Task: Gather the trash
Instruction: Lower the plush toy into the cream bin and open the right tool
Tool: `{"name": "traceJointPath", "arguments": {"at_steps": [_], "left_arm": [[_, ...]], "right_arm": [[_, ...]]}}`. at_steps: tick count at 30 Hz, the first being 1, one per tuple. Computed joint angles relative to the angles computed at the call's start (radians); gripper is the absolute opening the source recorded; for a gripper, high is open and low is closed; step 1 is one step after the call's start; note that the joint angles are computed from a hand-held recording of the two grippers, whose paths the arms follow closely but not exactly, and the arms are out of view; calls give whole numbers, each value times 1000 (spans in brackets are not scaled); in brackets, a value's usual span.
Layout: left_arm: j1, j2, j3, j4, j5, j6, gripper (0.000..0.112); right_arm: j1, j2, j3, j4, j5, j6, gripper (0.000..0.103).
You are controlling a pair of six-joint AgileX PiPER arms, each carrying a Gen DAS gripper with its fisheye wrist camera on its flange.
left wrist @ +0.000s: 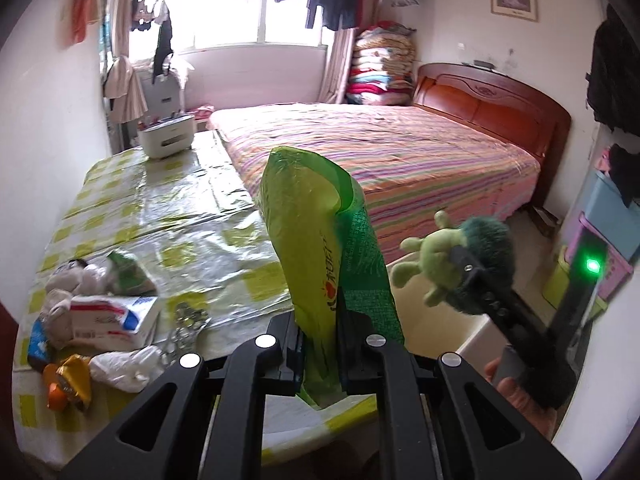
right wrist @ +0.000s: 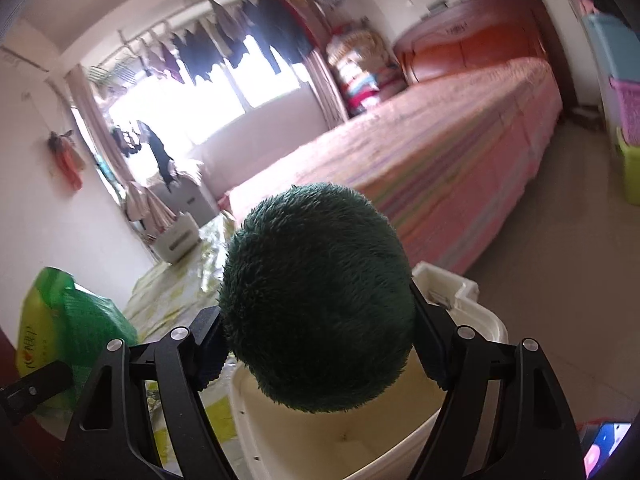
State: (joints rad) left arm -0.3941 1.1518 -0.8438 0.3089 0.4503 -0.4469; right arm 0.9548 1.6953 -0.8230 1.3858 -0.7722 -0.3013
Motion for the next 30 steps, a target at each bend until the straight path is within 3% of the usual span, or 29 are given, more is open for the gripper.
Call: {"name": "traceJointPath", "arguments": {"at_steps": [10, 21, 26, 30], "left_arm": [[-35, 78, -67, -8, 14, 11, 12], [-57, 121, -114, -53, 44, 50, 12], [-44, 146, -116, -58, 30, 66, 12], [-87, 185, -127, 136, 31, -102, 12]], "right_arm": [[-56, 2, -59, 84, 70, -68, 81], [-80, -15, -31, -12, 55, 41, 92], [-57, -42, 34, -46, -47, 157, 92], [-27, -60, 81, -37, -150, 224, 92]]}}
